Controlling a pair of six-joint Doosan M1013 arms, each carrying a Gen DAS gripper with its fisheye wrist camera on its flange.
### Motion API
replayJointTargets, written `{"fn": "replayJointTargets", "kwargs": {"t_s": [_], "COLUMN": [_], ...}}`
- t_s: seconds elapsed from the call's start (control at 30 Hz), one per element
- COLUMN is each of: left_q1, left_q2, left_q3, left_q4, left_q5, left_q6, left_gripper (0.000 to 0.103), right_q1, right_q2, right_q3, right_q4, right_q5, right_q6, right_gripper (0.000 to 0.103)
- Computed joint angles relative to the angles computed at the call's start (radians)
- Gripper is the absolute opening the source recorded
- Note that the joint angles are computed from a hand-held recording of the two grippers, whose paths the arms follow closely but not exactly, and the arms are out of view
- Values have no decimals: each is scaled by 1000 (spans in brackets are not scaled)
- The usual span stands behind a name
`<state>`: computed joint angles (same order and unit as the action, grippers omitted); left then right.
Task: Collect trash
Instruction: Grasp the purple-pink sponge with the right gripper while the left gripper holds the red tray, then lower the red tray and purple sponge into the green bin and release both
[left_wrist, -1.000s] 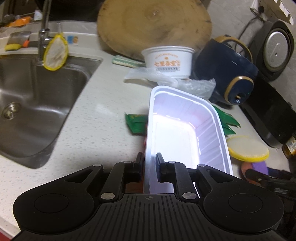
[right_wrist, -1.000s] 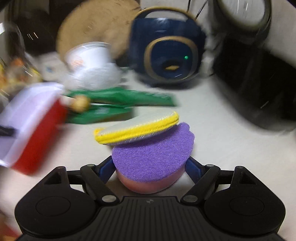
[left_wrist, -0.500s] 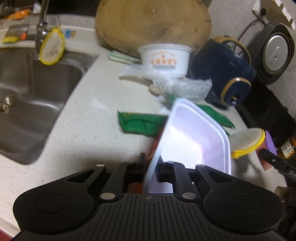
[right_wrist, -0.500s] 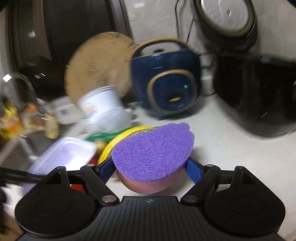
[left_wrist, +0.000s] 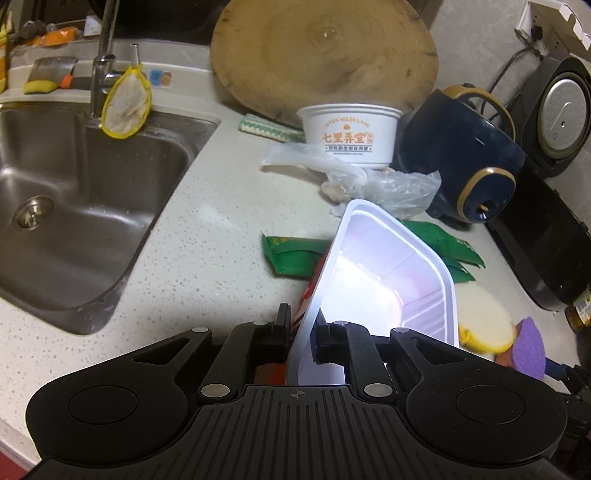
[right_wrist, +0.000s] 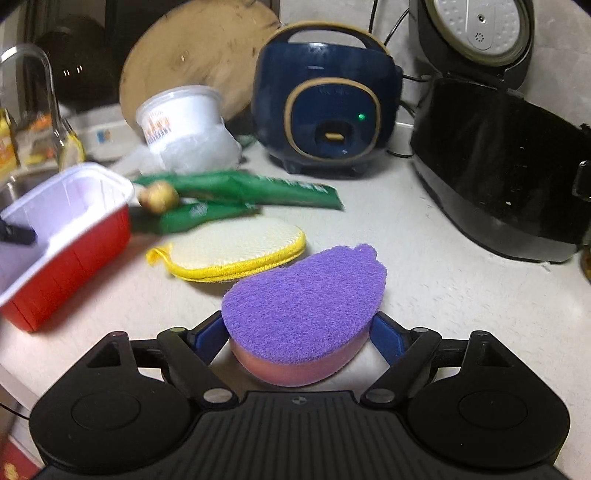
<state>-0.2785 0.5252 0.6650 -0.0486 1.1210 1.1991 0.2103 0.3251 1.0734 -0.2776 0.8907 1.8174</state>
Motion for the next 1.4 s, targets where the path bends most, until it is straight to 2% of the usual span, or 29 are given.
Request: {"fn": "replayJointTargets", "kwargs": {"t_s": [0.1, 0.3, 0.4, 0.5, 0.6, 0.7, 0.87, 1.07, 1.23, 1.3, 1.4], "left_q1": [-3, -5, -5, -10, -7, 1, 25, 74, 145, 190, 237], "left_q2": [-2, -8, -7, -13, -31, -70, -149, -261, -362, -395, -423], "left_q3": [1, 13, 9, 17, 35, 86, 193, 345, 472, 510, 546], "left_q4": [-2, 12, 13, 27, 25, 16, -14, 16, 84, 2, -94], "left_q5": [-2, -3, 2, -13, -33, -79, -155, -233, -281, -261, -176], "left_q6": [10, 5, 6, 30, 48, 64, 83, 93, 99, 190, 321], "left_gripper": [14, 15, 15, 14, 13, 13, 13, 13, 13, 13, 13], "right_q1": [7, -19, -14, -16, -22, -4, 29, 97, 165, 186, 208], "right_q2": [-12, -36, -18, 9, -5, -25, -72, -131, -168, -175, -171], "right_q3": [24, 55, 31, -11, 0, 10, 35, 88, 134, 146, 155], "right_q4": [-86, 17, -9, -9, 34, -2, 40, 104, 146, 183, 251], "right_q5": [-9, -67, -47, 5, -37, -78, -144, -193, -177, -147, -64], "right_q6": [79, 117, 162, 197, 200, 200, 121, 2, -108, -159, -207], "right_gripper": [84, 85, 85, 84, 82, 81, 81, 81, 81, 81, 81]}}
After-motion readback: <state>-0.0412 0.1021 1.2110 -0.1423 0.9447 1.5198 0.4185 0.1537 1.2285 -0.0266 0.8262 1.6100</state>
